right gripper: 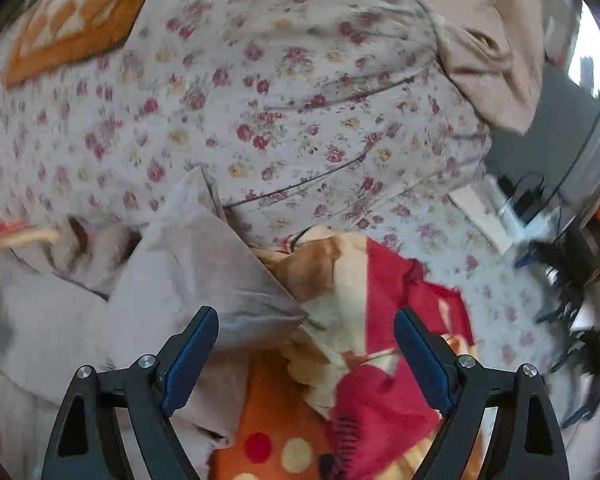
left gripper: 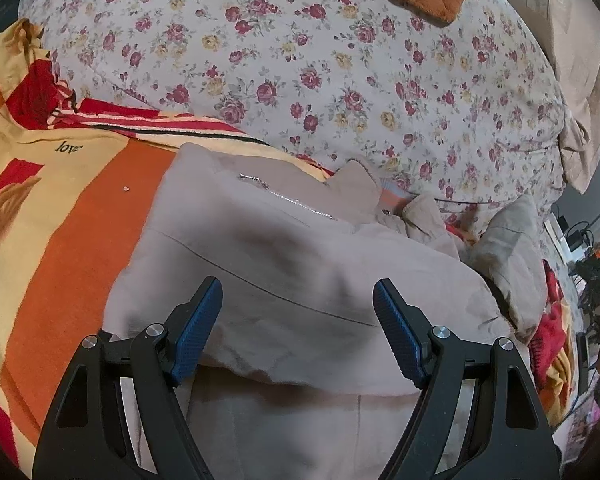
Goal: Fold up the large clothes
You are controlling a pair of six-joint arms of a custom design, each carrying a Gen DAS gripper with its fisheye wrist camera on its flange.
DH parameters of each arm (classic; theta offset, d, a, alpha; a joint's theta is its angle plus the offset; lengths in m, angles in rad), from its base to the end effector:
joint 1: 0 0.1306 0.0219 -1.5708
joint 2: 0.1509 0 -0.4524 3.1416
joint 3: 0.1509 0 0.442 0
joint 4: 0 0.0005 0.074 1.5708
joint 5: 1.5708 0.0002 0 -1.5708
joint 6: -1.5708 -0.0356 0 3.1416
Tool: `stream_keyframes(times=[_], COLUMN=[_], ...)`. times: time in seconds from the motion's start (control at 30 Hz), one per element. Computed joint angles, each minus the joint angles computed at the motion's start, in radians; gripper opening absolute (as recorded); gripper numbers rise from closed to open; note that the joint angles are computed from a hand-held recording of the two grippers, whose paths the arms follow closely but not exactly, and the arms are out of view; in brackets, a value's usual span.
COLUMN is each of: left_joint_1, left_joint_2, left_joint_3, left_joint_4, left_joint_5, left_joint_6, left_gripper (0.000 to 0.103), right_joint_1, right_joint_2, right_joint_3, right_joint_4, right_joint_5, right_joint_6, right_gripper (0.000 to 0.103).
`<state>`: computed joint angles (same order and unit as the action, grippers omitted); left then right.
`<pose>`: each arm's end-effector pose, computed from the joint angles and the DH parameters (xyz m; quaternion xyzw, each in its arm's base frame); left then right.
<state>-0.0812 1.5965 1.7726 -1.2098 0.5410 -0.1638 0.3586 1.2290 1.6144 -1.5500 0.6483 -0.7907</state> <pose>0.5864 -0.0666 0.5635 0.1839 0.9135 -0.2469 0.2661 0.3691 0.1148 0.6468 0.2618 0.8931 -0.1579 0.3300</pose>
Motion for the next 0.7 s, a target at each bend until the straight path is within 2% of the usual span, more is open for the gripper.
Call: stream_keyframes(times=[0.03, 0.1, 0.13, 0.17, 0.23, 0.33, 0.37, 0.43, 0.47, 0.5, 0.63, 0.7], left_joint_1=[-0.002, -0.005, -0.006, -0.007, -0.008, -0.009, -0.009, -0.009, -0.008, -0.004, 0.004, 0.002], left_joint_2=[0.000, -0.001, -0.002, -0.004, -0.007, -0.010, -0.010, -0.009, -0.008, -0.007, -0.001, 0.000], left_joint_3=[-0.003, -0.010, -0.013, -0.017, -0.022, -0.024, -0.023, -0.019, -0.017, -0.014, -0.001, -0.002], left_joint_4=[0.003, 0.003, 0.002, 0.001, 0.003, 0.007, 0.011, 0.016, 0.019, 0.020, 0.019, 0.019], left_joint_5=[-0.003, -0.011, -0.014, -0.017, -0.019, -0.019, -0.020, -0.024, -0.025, -0.021, -0.005, -0.007], left_joint_6=[0.001, -0.002, -0.004, -0.008, -0.013, -0.022, -0.025, -0.031, -0.028, -0.020, -0.002, 0.007], left_gripper=[0.078, 0.078, 0.078, 0.078, 0.078, 0.078, 0.078, 0.078, 0.078, 0.078, 0.078, 0.078], right_joint_1=[0.010, 0.024, 0.031, 0.046, 0.076, 0.084, 0.081, 0.063, 0.047, 0.022, -0.106, -0.161], right_joint_2=[-0.025, -0.033, -0.018, 0.017, 0.103, 0.220, 0.266, 0.304, 0.311, 0.299, 0.155, 0.084], right_joint_3=[-0.024, -0.048, -0.047, -0.033, 0.009, 0.062, 0.090, 0.093, 0.087, 0.071, -0.071, -0.140], right_joint_4=[0.103, 0.233, 0.255, 0.252, 0.207, 0.175, 0.141, 0.094, 0.064, 0.046, 0.004, -0.028], right_joint_5=[-0.058, -0.183, -0.221, -0.225, -0.161, -0.115, -0.090, 0.012, 0.060, 0.067, 0.027, -0.006], right_joint_6=[0.045, 0.124, 0.151, 0.173, 0.212, 0.318, 0.365, 0.397, 0.375, 0.335, 0.104, 0.046], right_gripper=[0.088, 0.088, 0.088, 0.088, 0.088, 0.088, 0.088, 0.085, 0.081, 0.071, 0.070, 0.070])
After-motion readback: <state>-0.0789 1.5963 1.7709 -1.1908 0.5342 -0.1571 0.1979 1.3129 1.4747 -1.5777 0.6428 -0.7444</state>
